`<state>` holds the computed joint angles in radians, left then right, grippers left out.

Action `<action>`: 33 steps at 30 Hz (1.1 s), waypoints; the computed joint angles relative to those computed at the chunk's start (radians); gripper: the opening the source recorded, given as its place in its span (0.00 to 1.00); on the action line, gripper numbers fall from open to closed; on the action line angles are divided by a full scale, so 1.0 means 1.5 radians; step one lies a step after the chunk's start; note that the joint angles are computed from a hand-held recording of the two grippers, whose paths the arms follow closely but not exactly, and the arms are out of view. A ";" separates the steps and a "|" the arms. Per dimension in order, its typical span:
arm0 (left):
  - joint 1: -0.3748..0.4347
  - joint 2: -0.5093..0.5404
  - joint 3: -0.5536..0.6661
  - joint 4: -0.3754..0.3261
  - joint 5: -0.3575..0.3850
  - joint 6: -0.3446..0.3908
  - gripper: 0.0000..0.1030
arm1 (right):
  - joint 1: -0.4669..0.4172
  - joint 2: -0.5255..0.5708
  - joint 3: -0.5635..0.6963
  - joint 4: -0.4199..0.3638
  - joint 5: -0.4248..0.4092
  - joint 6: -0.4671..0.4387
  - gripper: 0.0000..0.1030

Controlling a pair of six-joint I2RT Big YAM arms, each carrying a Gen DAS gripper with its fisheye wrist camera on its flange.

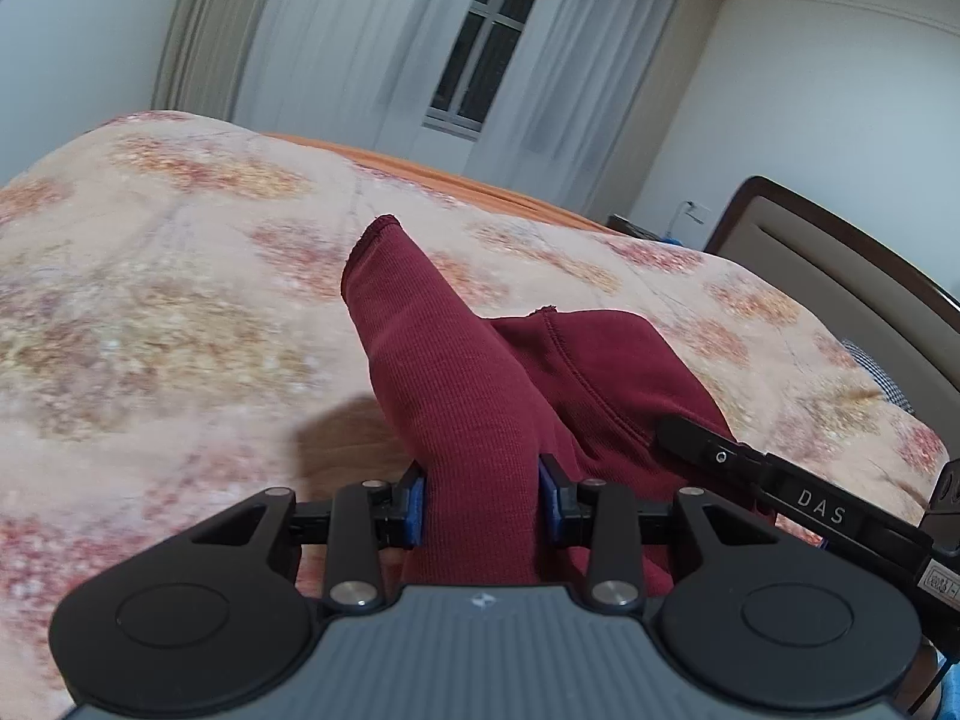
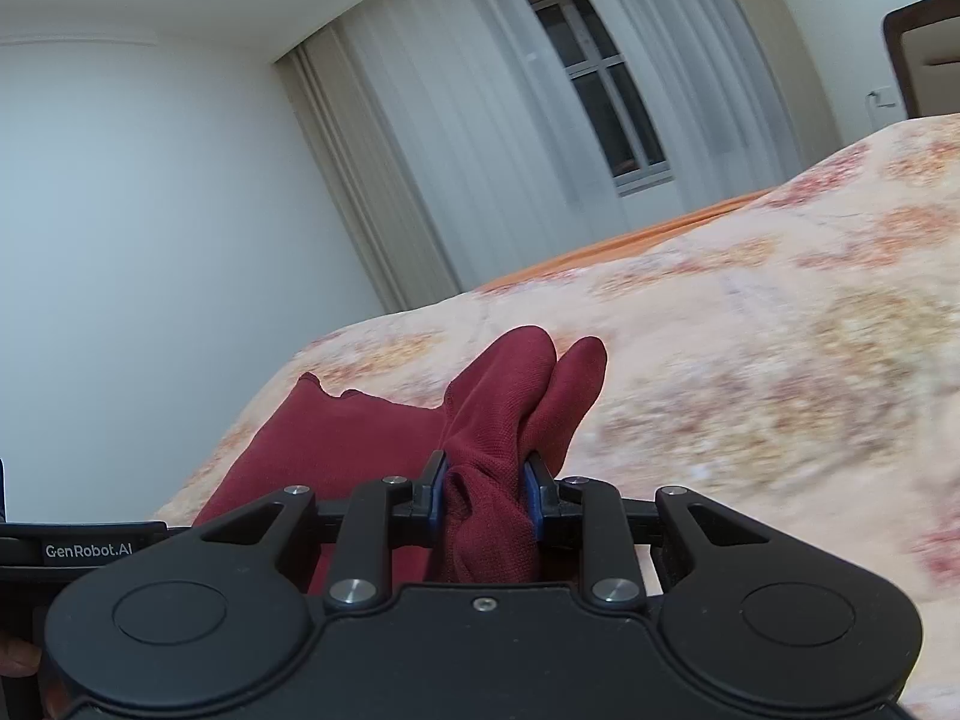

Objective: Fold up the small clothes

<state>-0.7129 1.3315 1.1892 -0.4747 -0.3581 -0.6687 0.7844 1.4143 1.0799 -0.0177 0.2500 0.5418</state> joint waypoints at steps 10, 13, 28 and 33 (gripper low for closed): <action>0.040 -0.036 -0.069 0.011 0.027 -0.026 0.38 | 0.036 0.068 0.057 -0.036 0.010 0.017 0.26; 0.041 -0.041 -0.083 0.023 0.030 -0.032 0.38 | 0.035 0.066 0.051 -0.040 0.011 0.022 0.26; 0.047 -0.036 -0.085 0.013 0.038 -0.048 0.47 | 0.034 0.068 0.053 -0.066 0.029 0.014 0.34; 0.049 -0.033 -0.085 -0.008 0.028 -0.071 0.84 | 0.035 0.069 0.057 -0.088 0.042 0.016 0.53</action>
<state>-0.6394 1.2821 1.0617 -0.4871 -0.3154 -0.7746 0.8372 1.5172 1.1653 -0.1497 0.3132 0.5661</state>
